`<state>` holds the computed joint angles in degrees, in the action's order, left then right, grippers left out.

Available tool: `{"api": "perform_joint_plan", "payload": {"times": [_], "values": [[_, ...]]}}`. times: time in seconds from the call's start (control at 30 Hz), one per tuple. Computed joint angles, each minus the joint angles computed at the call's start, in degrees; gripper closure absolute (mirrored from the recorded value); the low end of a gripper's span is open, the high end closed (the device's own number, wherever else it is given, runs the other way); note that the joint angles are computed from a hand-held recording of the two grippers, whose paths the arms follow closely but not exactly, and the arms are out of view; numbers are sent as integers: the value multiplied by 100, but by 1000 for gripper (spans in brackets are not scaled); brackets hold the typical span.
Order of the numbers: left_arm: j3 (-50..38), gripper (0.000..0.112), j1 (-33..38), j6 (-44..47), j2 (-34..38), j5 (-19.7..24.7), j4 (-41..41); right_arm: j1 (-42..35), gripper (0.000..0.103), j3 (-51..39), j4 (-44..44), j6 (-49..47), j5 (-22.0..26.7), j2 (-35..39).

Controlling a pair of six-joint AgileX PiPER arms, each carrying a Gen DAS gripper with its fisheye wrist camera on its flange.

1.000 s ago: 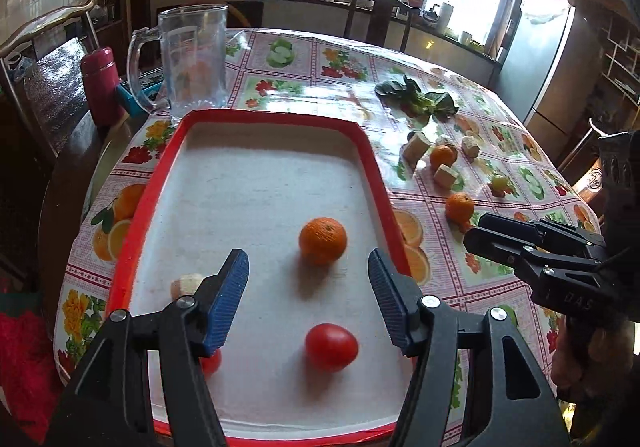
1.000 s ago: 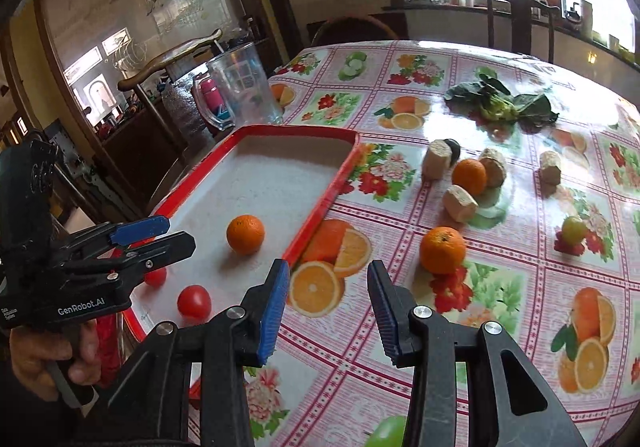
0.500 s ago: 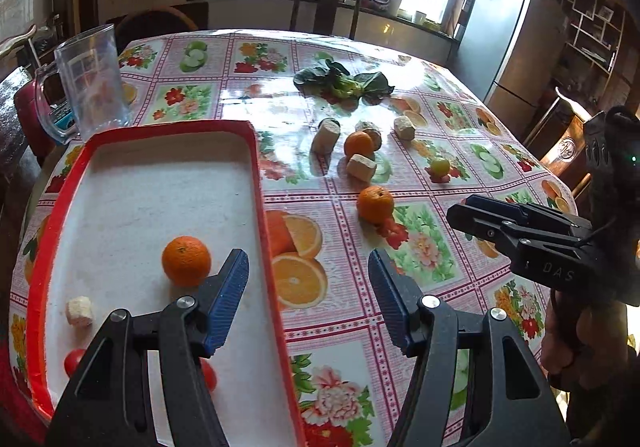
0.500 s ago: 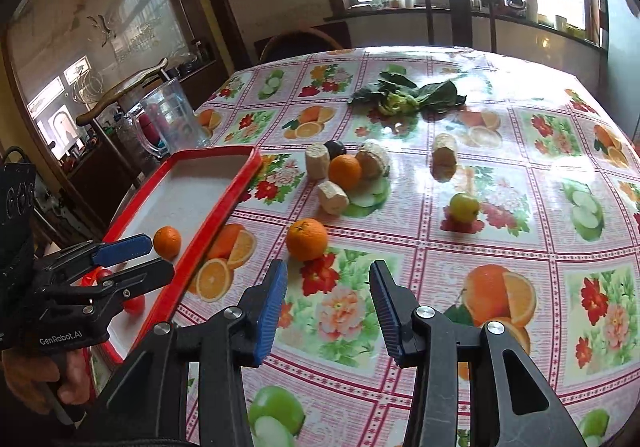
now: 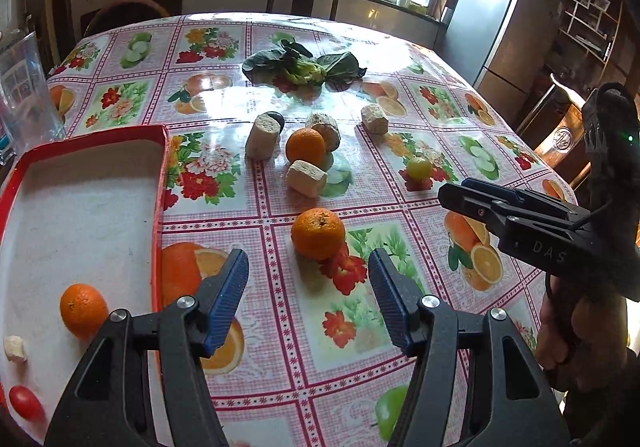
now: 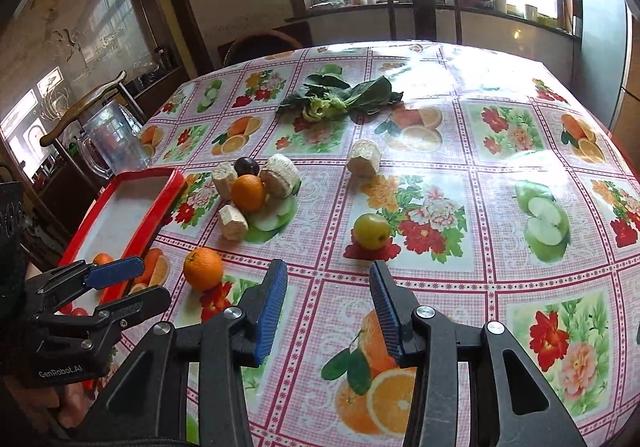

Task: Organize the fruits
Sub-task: 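Grasp an orange with the left tool while the right tool grasps a green fruit, then carry the orange and green fruit over the tray and release both into it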

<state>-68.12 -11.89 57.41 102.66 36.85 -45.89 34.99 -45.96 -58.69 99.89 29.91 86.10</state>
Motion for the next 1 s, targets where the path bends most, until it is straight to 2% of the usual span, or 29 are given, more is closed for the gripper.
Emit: {"api": "perform_joint_plan", "payload": {"times": [0.27,0.33,0.4,0.43,0.5,0.53,0.63,0.7,0.77,0.93,1.0], "values": [[-627,51,-414,-840,680,-228,533,-719,59,-222,49,-399,-675,579],[-622,51,-496,-822,752,-381,552,-690,57,-294,-115,-260,-505,709],[-572,54,-566,-762,748,-565,580,-663,64,-285,-271,-88,-395,750],[-546,62,-582,-747,735,-632,582,-652,68,-250,-356,24,-363,733],[-565,72,-540,-605,744,-570,462,-671,84,-153,-460,182,-373,648],[-591,78,-489,-490,757,-444,342,-692,85,-86,-498,261,-445,582],[-548,79,-452,-415,720,-388,274,-683,86,-47,-418,212,-476,519],[-509,79,-427,-360,704,-379,201,-746,77,-41,-398,243,-568,531],[-474,78,-402,-332,680,-361,149,-802,74,-68,-461,310,-622,574],[-408,79,-354,-214,648,-336,17,-866,73,-331,-418,151,-681,800],[-407,79,-339,-193,653,-316,-25,-850,77,-448,-371,39,-672,922]]}}
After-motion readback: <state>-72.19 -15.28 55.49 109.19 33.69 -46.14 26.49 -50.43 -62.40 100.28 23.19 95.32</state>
